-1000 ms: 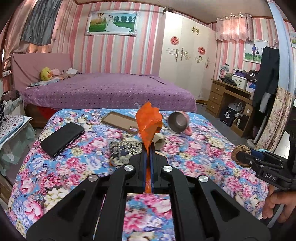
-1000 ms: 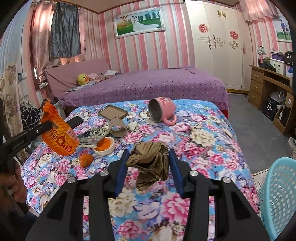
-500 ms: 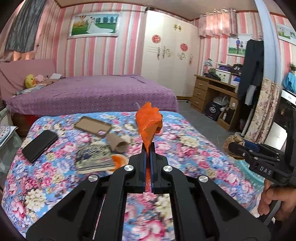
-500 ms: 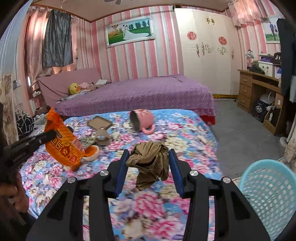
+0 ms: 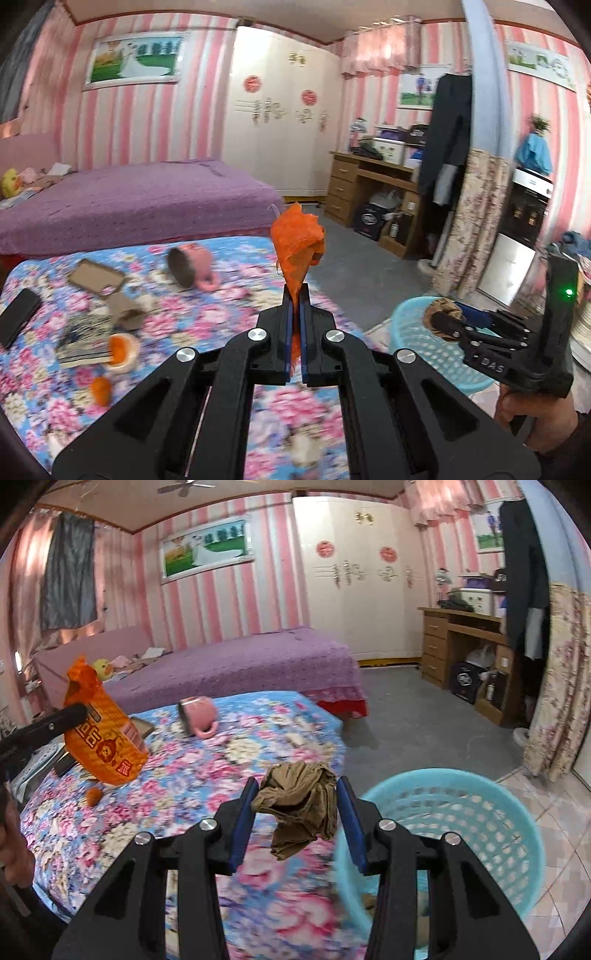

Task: Collect trash
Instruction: 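Open the left gripper over the basket to drop the orange bag while the right gripper releases the khaki cloth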

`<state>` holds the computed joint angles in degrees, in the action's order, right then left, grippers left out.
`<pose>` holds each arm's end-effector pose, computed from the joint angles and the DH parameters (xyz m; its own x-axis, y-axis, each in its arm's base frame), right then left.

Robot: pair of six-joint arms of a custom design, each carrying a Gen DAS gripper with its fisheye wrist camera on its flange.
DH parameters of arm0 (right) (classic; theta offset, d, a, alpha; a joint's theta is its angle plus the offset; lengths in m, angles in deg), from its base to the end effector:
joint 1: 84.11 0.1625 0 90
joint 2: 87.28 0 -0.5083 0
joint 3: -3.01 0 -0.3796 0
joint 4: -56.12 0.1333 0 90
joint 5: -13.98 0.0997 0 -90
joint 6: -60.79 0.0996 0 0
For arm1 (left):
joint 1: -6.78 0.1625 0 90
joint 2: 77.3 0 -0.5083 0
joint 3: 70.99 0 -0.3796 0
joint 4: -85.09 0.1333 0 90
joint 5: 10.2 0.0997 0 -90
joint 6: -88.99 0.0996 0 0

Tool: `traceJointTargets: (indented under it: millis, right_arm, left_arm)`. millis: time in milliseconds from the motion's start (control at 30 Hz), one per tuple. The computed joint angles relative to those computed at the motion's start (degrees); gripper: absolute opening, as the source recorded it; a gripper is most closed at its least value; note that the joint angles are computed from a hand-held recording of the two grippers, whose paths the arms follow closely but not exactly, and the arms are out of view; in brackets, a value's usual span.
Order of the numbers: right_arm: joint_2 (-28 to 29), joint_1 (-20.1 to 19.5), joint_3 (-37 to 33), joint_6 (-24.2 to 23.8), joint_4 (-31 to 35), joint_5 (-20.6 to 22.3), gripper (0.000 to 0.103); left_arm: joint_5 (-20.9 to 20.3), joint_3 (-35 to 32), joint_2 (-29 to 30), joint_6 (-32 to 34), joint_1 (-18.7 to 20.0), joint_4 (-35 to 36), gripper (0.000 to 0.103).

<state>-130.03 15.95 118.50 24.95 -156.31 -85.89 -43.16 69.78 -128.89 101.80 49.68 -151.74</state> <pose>0.2237 -0.5953 0.1576 -0.7387 -0.4081 0.5364 -0.6730 0.4910 -0.5532 -0.1603 -0.4450 0.2365 -0.7805 -0.0011 -0.6251 0.5795 0.3738 -0.7242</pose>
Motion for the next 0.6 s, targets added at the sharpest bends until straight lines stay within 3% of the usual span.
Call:
traceJointTargets:
  millis: [333, 600]
  right_arm:
    - [-4.06, -3.03, 0.88, -3.29, -3.51, -2.75, 0.044]
    - [-6.71, -6.75, 1.06, -2.34, -4.41, -4.50, 0.044]
  left_arm:
    - [-8.24, -6.26, 7.04, -2.89, -0.77, 3.72, 0.001]
    - [-13.52, -11.07, 12.50, -3.57, -0.57, 8.08, 0.001]
